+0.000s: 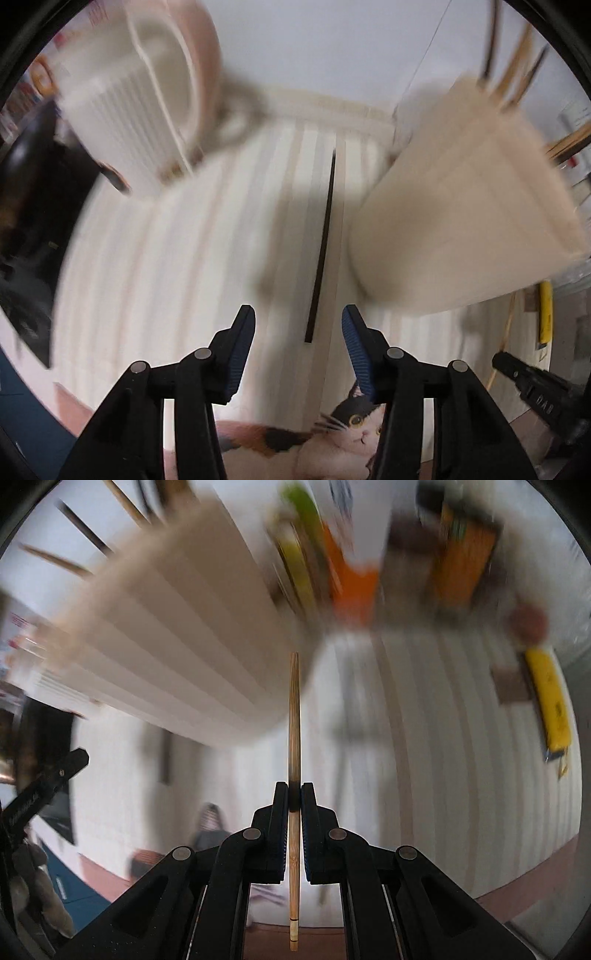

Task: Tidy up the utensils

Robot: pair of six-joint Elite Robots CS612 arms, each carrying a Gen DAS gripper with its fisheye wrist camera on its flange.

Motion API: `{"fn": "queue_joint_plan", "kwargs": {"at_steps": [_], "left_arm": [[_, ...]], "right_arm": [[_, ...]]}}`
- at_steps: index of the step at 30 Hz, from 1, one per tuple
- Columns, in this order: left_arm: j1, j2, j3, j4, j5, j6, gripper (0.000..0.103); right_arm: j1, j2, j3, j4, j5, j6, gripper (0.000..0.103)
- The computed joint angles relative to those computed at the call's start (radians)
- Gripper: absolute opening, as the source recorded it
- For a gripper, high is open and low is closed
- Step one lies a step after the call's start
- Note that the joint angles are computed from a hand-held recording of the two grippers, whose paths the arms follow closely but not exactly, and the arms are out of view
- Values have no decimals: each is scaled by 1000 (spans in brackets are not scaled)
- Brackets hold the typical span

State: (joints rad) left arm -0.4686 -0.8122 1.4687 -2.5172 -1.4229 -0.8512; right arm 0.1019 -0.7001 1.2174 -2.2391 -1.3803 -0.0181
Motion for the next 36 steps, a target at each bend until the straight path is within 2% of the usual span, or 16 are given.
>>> {"fn": "queue_joint_plan", "kwargs": {"at_steps": [6,7,8,9,10,12,16,21,23,25,28,35,36], "left_arm": [[9,100,-104,93,-37,54,44],[8,111,-117,106,-33,60,41],[6,121,-131,125,-25,72,22],[4,129,-142,140,-21,81,9],[-2,129,-141,136,9,84,6],[-7,130,-143,146,17,88,5],[-29,82,-61,148,-6,62,4],[-77,-17,115,130,-112,-4,4],[-86,-30,141,118,-130,-23,5],[-86,-26,134,118,-129,-29,6],[-65,-10,104,114,-113,-30,9],[-39,49,-17,190,-46,1,9],[-38,57,-34,202,-42,11,5]], "right_arm": [[12,50,-31,59,-91,30,7],[12,53,-33,63,-97,36,7],[13,57,-36,69,-103,42,7],[13,59,-38,73,-107,44,7],[13,61,-40,75,-113,43,7],[14,63,-41,78,-121,39,7],[13,62,-39,86,-132,18,7],[6,46,-6,80,-122,-10,7],[3,42,6,71,-119,-13,7],[2,41,11,69,-114,-9,7],[-2,43,12,68,-114,-11,7],[3,28,33,50,-117,-5,7],[4,27,34,51,-117,-1,7]]}}
